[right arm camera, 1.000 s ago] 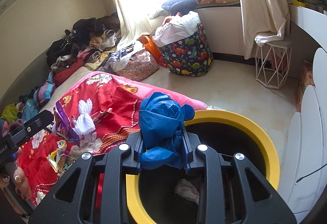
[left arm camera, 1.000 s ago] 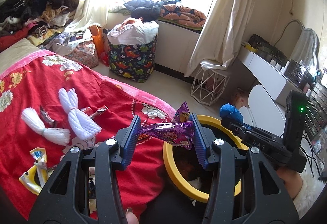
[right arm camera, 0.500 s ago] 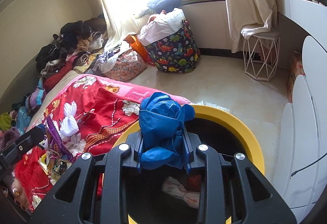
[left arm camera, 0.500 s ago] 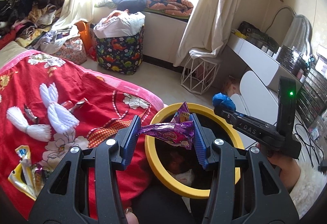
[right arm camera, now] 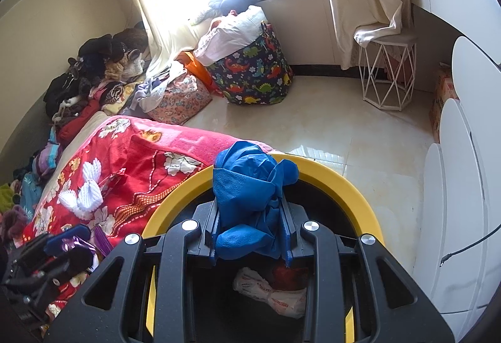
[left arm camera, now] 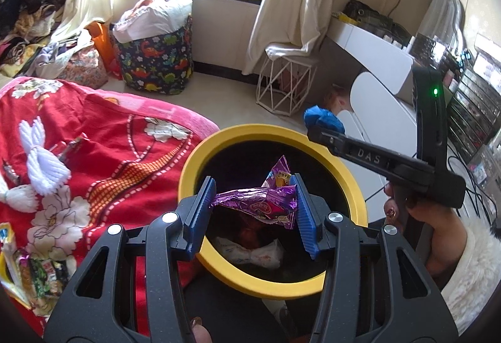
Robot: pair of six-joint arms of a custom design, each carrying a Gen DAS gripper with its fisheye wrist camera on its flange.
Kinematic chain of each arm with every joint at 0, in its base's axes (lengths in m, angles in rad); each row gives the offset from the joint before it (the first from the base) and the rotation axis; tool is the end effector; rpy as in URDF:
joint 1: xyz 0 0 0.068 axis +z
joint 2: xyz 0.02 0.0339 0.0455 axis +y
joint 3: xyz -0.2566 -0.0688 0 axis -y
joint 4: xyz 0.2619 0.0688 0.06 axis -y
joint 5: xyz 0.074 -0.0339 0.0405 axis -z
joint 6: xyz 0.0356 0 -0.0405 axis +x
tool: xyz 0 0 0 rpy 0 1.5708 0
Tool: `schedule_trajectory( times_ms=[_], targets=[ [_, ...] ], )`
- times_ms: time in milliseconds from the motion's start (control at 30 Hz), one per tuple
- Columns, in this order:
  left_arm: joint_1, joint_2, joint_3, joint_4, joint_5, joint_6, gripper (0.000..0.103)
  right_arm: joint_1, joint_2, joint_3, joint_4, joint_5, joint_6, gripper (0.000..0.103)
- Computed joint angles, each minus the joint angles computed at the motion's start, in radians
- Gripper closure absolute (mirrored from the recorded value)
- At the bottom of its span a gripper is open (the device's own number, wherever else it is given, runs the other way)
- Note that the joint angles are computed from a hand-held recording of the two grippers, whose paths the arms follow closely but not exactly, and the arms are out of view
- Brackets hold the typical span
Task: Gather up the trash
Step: 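Open both tools to drop the blue bag and purple wrapper into the bin, then move both tools back toward the yellow chip bags on the bed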
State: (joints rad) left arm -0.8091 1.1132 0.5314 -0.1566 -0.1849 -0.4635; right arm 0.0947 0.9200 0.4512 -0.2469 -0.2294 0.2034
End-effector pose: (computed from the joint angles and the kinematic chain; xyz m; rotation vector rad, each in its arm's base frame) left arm 0.1697 -0.1685 0.1765 0.3069 2.3139 -0.4387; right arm 0.2056 0.0277 0.1815 0.0044 2.2987 0.4169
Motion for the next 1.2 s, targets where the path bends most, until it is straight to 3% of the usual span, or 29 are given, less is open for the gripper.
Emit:
schedule_trajectory(
  times_ms=[433,500,567,667,733,967,1200],
  targets=[
    [-0.008,0.198,0.012,0.134,0.099,-0.004,0.06,-0.048,0.084,0.02,0.031,-0.047,-0.062,0.071],
    [-0.001,0.203,0.003,0.149,0.112,-0.014,0.044,-0.053,0.089,0.015,0.043,-0.061,-0.064,0.066],
    [0.002,0.192,-0.009,0.159,0.115,-0.023,0.031,-0.054,0.092,0.011,0.05,-0.064,-0.068,0.052],
    [0.0,0.163,-0.022,0.161,0.086,-0.038,0.011,-0.053,0.087,-0.001,0.062,-0.065,-0.064,0.044],
    [0.006,0.136,-0.032,0.152,0.065,-0.051,0.011,-0.049,0.082,-0.007,0.063,-0.059,-0.052,0.038],
    [0.024,0.001,-0.075,0.096,-0.041,-0.068,0.011,-0.025,0.008,-0.047,0.086,-0.029,-0.033,0.029],
    [0.043,-0.132,-0.098,0.024,-0.118,-0.047,0.011,0.03,-0.091,-0.082,0.09,0.014,-0.017,0.026]
  ],
)
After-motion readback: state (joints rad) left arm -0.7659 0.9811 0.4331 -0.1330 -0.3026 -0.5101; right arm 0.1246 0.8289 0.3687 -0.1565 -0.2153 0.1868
